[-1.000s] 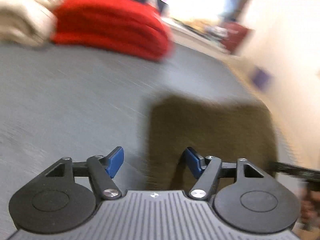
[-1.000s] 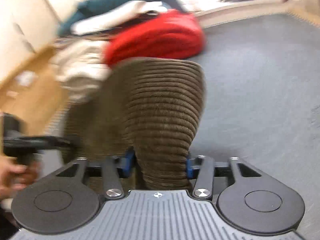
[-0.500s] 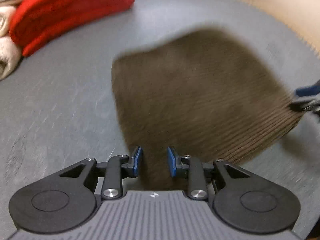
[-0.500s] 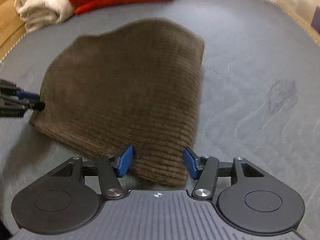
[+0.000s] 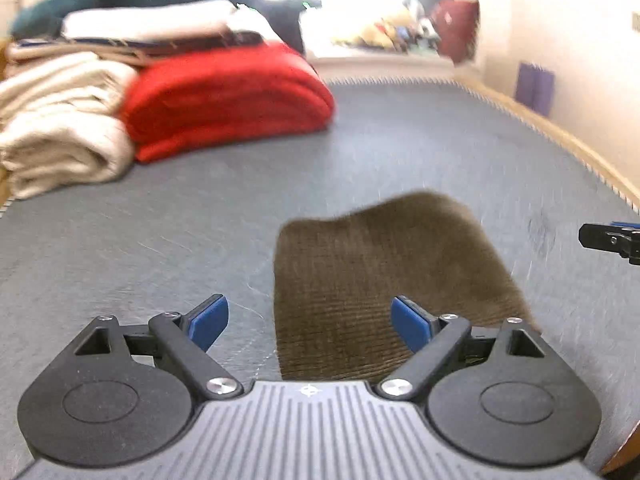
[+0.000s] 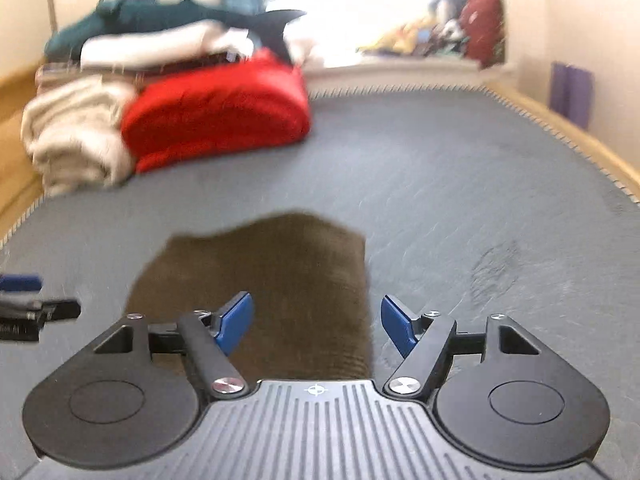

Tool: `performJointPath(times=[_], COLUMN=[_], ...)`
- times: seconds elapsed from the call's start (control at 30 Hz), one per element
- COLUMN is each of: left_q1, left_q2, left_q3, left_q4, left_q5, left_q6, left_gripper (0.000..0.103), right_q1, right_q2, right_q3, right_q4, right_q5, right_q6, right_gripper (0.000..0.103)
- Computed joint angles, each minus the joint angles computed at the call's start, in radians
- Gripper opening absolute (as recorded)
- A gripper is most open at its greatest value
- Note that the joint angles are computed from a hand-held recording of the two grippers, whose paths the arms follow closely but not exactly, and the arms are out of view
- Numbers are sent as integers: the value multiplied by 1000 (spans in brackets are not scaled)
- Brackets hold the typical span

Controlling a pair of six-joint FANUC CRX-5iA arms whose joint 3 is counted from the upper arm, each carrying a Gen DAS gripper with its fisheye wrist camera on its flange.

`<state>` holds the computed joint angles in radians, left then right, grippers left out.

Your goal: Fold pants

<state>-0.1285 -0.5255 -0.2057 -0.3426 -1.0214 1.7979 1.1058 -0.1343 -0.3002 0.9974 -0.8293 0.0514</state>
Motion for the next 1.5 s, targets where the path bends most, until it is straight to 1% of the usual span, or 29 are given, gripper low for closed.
performJointPath(times=[0.03, 0.07, 0.1, 0.13, 0.2, 0.23, 0.27, 0.3, 0.33, 0.4, 0.43, 0.5, 0.53, 0.6, 0.67, 0.77, 0.83, 1.1, 1.5], left_q1=[-32, -61, -82, -109, -114, -144, -202, -226, -215, -135, -137, -168, -172, -149, -161, -163, -146, -135, -138], left_q2=[-22, -9, -17, -26, -53, -55, -50, -25, -15, -29, -17, 8, 13, 20, 28, 52, 61, 60, 58], left_q3=[8, 43, 47, 53, 29, 32, 48, 60, 68, 37, 43, 60, 63, 61, 64, 60, 54, 45, 34], left_q4=[-22, -44, -62, -75, -48, -77, -128, -140, -117, -10, -11, -59, -61, -26, -34, -38, -25, -18, -13], left_q5=[-29, -61, -86, -120, -131, -154, -217, -270, -300, -260, -268, -288, -293, -283, -283, -261, -249, -236, -215], left_q6=[39, 77, 111, 145, 159, 186, 227, 254, 264, 221, 226, 267, 276, 258, 266, 269, 253, 240, 218], left_gripper=[92, 94, 97, 103, 103, 103, 103, 103, 103, 103, 103, 103, 103, 103, 103, 103, 103, 103, 103], right_q1=[20, 44, 68, 84, 116, 130, 147, 163, 171, 171, 172, 175, 169, 170, 158, 155, 161, 162, 160], right_q2=[-13, -31, -49, -66, -84, -92, -83, -54, -38, -17, -6, 20, 35, 44, 58, 66, 73, 85, 81], right_q3=[-8, -20, -37, -56, -89, -94, -86, -37, -8, 6, 20, 54, 71, 88, 116, 126, 132, 150, 152], right_q4=[35, 67, 107, 140, 181, 174, 132, 56, 30, 30, 10, -33, -48, -77, -128, -167, -179, -208, -219], right_q5=[-24, -50, -66, -70, -96, -113, -135, -184, -219, -226, -230, -252, -253, -264, -271, -276, -289, -288, -276], right_q6=[-38, -69, -95, -109, -120, -106, -82, -39, -33, -34, -10, 30, 37, 27, 30, 27, 36, 75, 104], right_gripper=[79, 83, 88, 89, 90, 91, 91, 90, 89, 89, 89, 89, 89, 90, 90, 90, 90, 90, 90])
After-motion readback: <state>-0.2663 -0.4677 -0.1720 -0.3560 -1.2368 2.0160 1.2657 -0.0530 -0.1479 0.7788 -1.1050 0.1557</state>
